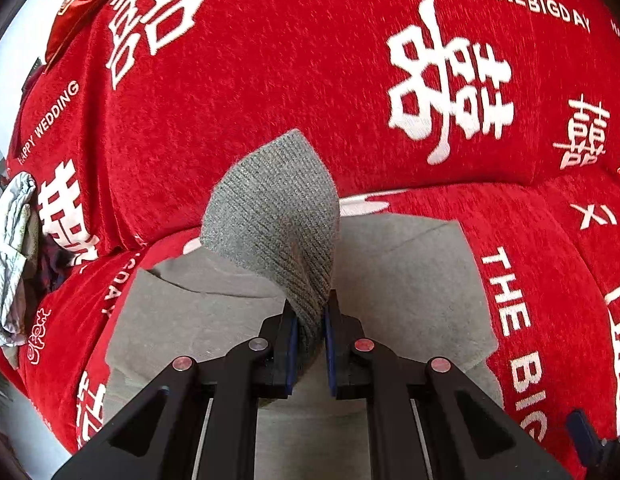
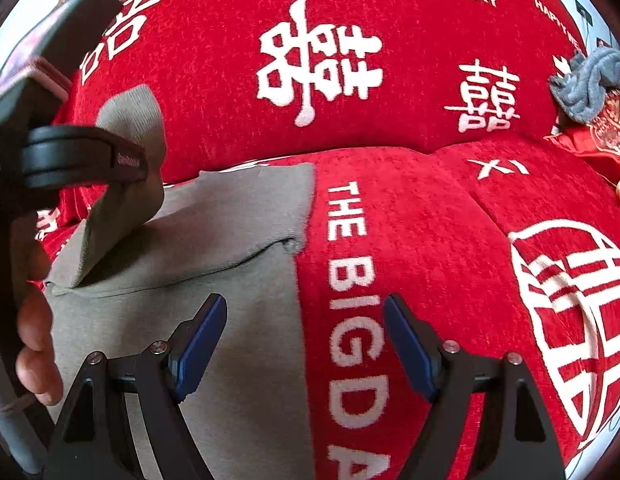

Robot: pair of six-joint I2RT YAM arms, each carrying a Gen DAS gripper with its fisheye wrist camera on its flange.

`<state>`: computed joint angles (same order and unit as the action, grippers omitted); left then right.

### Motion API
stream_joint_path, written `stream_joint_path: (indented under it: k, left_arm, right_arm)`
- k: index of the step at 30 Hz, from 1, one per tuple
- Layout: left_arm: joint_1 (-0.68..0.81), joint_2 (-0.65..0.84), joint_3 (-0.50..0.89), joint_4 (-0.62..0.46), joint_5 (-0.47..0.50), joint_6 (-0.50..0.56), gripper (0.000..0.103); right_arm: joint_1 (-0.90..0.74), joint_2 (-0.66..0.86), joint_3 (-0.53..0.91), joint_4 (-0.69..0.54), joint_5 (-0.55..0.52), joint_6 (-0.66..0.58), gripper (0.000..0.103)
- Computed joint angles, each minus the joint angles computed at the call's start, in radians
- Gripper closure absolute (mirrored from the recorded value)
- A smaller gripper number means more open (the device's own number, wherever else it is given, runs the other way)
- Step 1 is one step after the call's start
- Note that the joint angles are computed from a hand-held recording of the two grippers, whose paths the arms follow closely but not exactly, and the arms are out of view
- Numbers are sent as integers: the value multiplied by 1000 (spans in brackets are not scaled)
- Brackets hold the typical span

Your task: Fold small clothes

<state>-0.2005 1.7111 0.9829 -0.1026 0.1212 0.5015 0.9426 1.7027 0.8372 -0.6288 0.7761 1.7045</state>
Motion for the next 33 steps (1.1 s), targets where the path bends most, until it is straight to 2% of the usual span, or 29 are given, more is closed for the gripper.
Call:
stream_joint_path:
  k: [8, 13, 20, 21, 22, 23, 24, 26, 28, 33]
  left_arm:
    - [-72, 15, -67, 53, -41, 16, 90]
    - [-89, 89, -24, 8, -37, 14, 90]
    - [-65, 148, 32, -84, 51, 29, 89]
    - [-56, 159, 48, -108, 68, 29, 81]
    - [-51, 168, 59, -125, 83, 30, 69]
    - [-39, 180, 80, -161, 119, 36, 33]
    - [-27, 175, 77, -157, 142, 30, 11]
    - [-7, 150, 48, -118, 174, 22, 11]
    - [8, 170, 91, -190, 210, 49, 11]
    - [87, 191, 141, -262, 283, 110, 11]
  right_arm:
    - [9, -19, -82, 53, -16, 52, 20]
    - [20, -35, -111, 48, -17, 88, 20]
    - [27, -48, -137, 55, -22, 115, 20]
    - [28, -47, -139, 58, -23, 115, 20]
    - [27, -45, -138, 61, -24, 113, 20]
    - [27, -43, -137, 61, -24, 112, 20]
    - [28, -41, -136, 61, -26, 110, 20]
    - [30, -40, -133, 57, -26, 110, 20]
    - [31, -38, -132, 55, -28, 112, 20]
    - [25, -62, -140, 65, -21, 88, 20]
